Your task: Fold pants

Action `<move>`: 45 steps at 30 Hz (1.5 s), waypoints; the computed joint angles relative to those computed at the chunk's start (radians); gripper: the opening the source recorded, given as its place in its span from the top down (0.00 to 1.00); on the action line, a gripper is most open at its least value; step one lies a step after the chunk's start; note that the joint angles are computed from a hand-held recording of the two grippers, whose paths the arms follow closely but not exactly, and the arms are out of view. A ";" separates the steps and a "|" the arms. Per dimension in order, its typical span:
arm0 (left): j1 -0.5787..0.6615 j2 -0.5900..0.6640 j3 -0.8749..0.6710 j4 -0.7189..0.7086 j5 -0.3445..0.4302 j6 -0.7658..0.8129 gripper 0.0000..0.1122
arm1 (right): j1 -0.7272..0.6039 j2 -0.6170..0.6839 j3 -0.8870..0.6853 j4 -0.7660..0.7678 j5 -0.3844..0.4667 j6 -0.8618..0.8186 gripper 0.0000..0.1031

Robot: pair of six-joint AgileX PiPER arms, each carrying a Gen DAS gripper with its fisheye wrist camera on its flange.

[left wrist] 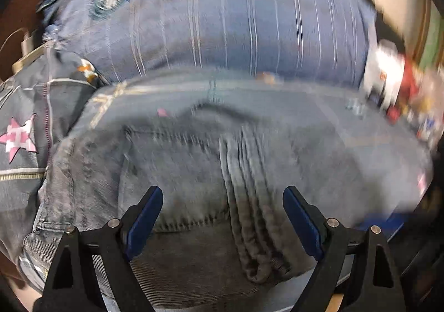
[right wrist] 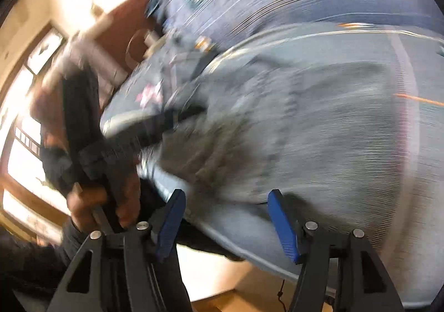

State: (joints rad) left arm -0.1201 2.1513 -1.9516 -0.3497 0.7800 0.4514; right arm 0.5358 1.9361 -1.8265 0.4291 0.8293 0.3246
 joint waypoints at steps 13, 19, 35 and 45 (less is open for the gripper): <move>-0.042 0.051 0.025 0.162 -0.040 -0.040 0.18 | -0.303 0.427 -0.538 0.164 0.157 0.122 0.37; -0.034 0.047 0.039 0.123 -0.054 -0.009 0.16 | -0.289 0.212 -0.243 0.253 0.008 0.062 0.37; 0.145 -0.149 0.264 -0.299 -0.094 0.134 0.16 | -0.130 0.048 0.008 0.098 -0.043 0.033 0.31; 0.521 -0.102 0.354 -0.698 0.087 0.048 0.16 | -0.044 0.148 -0.279 -0.157 0.132 0.203 0.31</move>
